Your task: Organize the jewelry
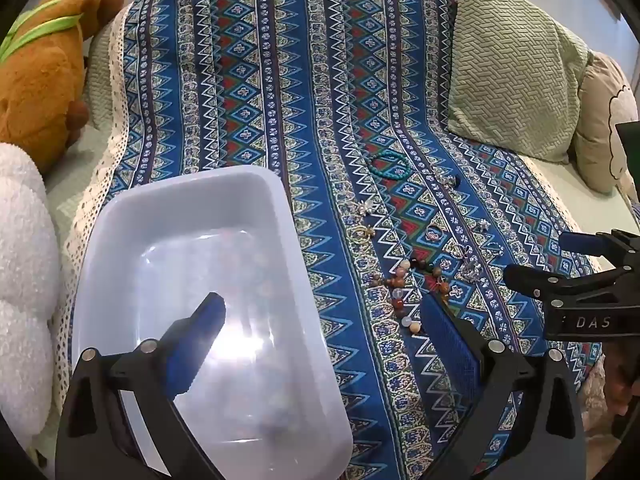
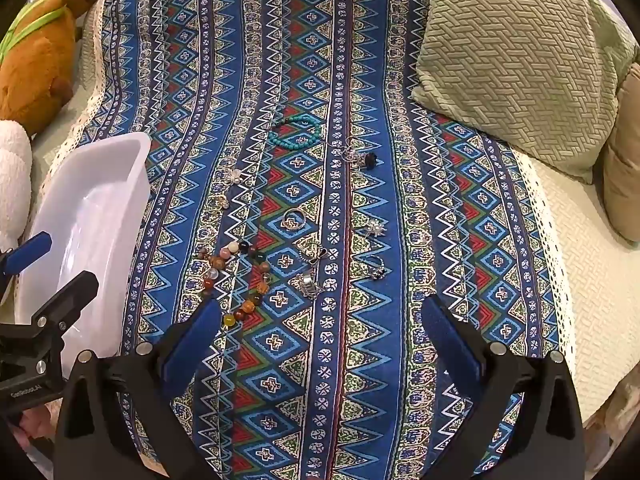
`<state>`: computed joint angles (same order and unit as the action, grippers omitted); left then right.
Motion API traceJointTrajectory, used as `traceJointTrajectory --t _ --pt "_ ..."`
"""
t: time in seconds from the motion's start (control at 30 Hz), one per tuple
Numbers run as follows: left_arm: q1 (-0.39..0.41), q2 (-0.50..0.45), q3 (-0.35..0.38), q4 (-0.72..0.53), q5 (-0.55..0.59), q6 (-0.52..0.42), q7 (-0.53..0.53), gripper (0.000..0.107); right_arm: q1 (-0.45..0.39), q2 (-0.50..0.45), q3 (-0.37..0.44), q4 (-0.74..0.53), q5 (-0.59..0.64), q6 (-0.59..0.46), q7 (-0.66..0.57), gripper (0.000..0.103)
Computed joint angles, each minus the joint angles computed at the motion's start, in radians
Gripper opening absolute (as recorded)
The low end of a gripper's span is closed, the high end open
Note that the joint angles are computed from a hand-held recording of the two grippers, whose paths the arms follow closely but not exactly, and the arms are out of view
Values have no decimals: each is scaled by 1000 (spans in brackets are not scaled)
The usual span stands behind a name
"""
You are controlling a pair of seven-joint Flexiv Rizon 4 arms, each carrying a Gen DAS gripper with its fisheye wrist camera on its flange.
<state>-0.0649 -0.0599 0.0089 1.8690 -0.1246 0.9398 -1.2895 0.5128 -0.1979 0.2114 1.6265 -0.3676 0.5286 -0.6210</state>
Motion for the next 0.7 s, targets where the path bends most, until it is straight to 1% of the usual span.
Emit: traceJointTrajectory --t 0.4,0.5,0.6,0.7 --pt "-3 0 -2 0 5 -4 -4 94 -2 -1 -2 4 -1 -4 -1 99" --pt "-3 0 -3 2 -9 -7 0 94 -2 -3 -4 4 -10 -8 1 99" --pt "-3 -2 -4 5 -20 -2 6 94 -7 -3 -5 8 -7 5 -5 99" --pt "-6 -16 -3 -24 37 -31 -31 94 -30 -1 -5 19 38 69 -28 99"
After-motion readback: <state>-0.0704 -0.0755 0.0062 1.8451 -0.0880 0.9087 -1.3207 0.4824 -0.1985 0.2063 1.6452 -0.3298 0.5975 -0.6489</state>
